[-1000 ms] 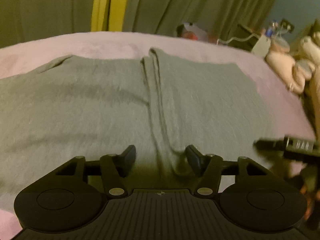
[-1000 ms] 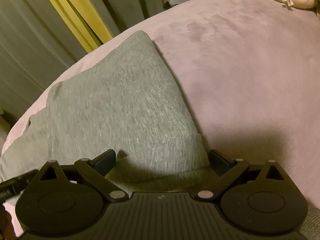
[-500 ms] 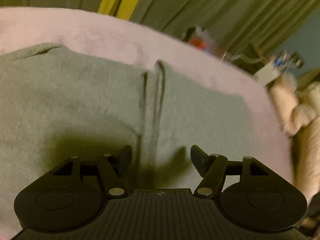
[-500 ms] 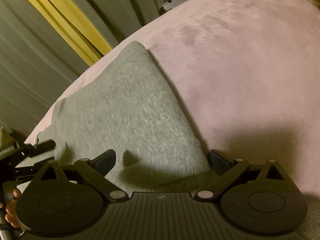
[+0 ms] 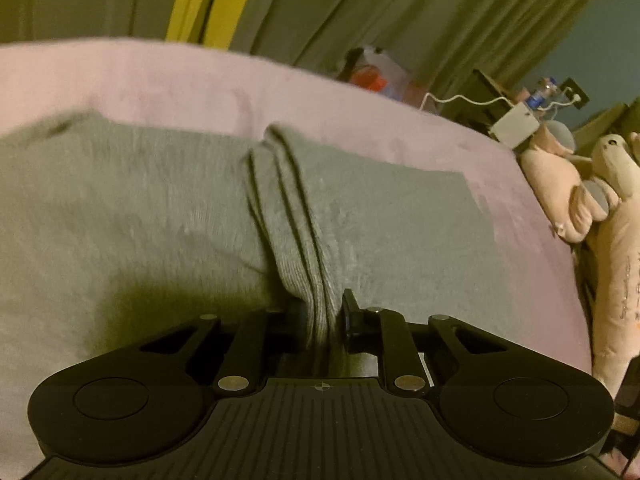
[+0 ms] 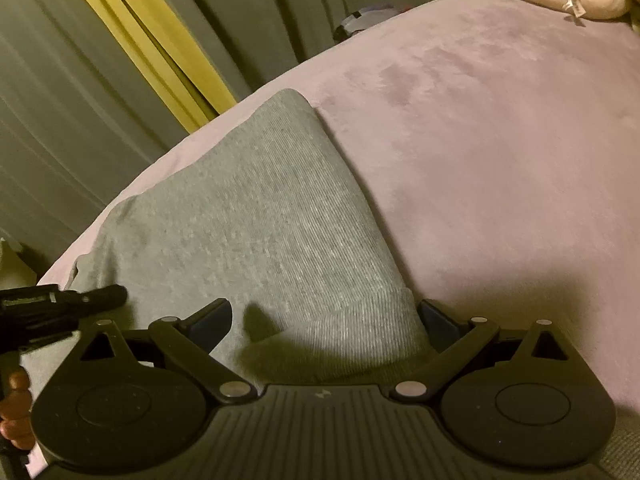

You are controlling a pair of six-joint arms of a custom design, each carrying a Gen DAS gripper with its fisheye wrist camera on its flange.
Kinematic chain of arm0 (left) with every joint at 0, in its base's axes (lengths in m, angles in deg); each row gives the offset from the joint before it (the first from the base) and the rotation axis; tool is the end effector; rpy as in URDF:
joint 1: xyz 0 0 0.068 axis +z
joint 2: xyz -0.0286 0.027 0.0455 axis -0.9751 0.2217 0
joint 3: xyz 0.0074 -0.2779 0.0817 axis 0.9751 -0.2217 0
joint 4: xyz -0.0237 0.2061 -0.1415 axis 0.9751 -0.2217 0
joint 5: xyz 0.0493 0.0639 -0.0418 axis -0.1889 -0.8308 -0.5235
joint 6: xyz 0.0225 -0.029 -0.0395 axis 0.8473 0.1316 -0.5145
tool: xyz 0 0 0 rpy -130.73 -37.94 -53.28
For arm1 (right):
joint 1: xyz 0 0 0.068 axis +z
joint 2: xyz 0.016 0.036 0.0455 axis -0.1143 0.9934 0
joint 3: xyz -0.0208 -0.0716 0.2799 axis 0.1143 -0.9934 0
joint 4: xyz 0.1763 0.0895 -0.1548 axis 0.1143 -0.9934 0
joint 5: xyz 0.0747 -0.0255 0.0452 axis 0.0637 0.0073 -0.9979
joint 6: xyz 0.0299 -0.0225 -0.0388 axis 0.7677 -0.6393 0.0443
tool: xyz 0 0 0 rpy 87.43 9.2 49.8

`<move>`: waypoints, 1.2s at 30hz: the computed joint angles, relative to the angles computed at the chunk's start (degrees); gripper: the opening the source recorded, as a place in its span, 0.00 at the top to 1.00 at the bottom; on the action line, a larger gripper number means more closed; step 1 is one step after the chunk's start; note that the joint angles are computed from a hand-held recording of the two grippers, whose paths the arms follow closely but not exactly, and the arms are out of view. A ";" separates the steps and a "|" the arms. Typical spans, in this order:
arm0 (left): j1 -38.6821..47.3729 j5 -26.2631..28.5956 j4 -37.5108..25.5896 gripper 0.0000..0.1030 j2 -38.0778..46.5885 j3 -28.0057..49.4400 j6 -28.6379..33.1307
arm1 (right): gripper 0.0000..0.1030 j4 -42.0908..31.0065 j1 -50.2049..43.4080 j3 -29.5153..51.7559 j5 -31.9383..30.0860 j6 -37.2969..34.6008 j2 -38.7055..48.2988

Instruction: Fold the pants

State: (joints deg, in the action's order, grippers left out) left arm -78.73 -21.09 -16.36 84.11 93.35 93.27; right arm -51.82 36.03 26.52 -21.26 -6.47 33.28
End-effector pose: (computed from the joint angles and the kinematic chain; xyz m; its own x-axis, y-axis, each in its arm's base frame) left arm 0.3320 -0.0277 0.1867 -0.8555 0.1682 -0.4896 0.3924 0.8276 -0.4014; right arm 0.2874 0.2438 0.1008 -0.6016 0.6152 -0.5095 0.4352 0.7873 0.4368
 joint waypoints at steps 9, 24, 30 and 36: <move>3.98 -1.56 3.92 0.82 -7.90 -2.98 4.70 | 0.04 -1.08 -0.40 2.67 -2.33 -4.83 1.53; 9.27 -4.04 4.00 0.29 -2.07 -0.64 2.08 | 0.04 -6.28 0.05 7.32 -1.33 -5.18 4.26; 6.86 -10.53 -2.79 0.33 -0.18 -0.32 7.12 | 0.04 -8.02 0.08 8.79 -1.25 -5.82 4.94; 8.22 -8.51 -6.68 0.81 -1.49 -0.73 12.36 | 0.04 -6.93 -0.52 7.73 -2.03 -6.04 4.50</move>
State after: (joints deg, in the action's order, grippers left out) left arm -70.51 -29.61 -23.04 82.62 92.62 105.62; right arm -58.75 35.51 34.25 -23.29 -12.51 37.79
